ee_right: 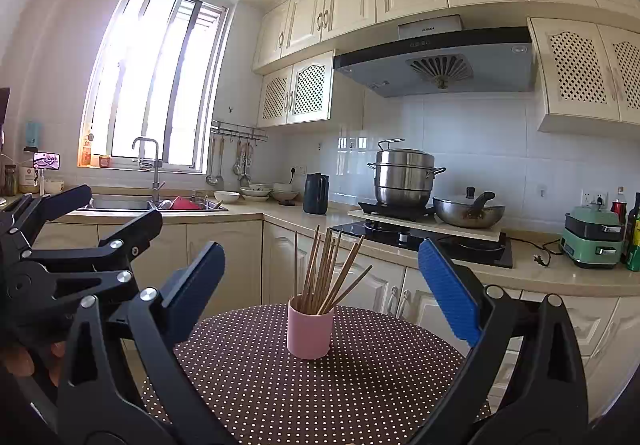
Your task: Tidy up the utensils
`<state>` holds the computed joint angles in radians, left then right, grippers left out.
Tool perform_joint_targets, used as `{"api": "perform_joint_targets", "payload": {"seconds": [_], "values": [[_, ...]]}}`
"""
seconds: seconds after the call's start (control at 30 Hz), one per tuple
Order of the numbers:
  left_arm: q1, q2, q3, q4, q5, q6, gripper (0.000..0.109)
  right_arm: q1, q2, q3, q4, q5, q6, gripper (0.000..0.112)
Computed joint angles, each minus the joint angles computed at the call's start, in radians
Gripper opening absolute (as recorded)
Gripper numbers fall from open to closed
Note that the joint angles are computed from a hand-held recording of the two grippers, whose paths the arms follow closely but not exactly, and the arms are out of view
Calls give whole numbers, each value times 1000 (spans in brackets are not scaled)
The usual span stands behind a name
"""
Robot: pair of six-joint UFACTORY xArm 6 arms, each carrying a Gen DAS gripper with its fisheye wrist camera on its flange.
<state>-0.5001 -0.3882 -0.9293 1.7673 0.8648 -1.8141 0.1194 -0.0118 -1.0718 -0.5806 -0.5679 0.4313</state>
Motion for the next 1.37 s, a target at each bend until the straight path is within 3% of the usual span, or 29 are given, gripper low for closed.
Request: {"api": "perform_joint_targets", "payload": {"seconds": [1.37], "values": [[9, -8, 16, -26, 2, 13, 94, 7, 25, -10, 4, 3, 10, 96]]}}
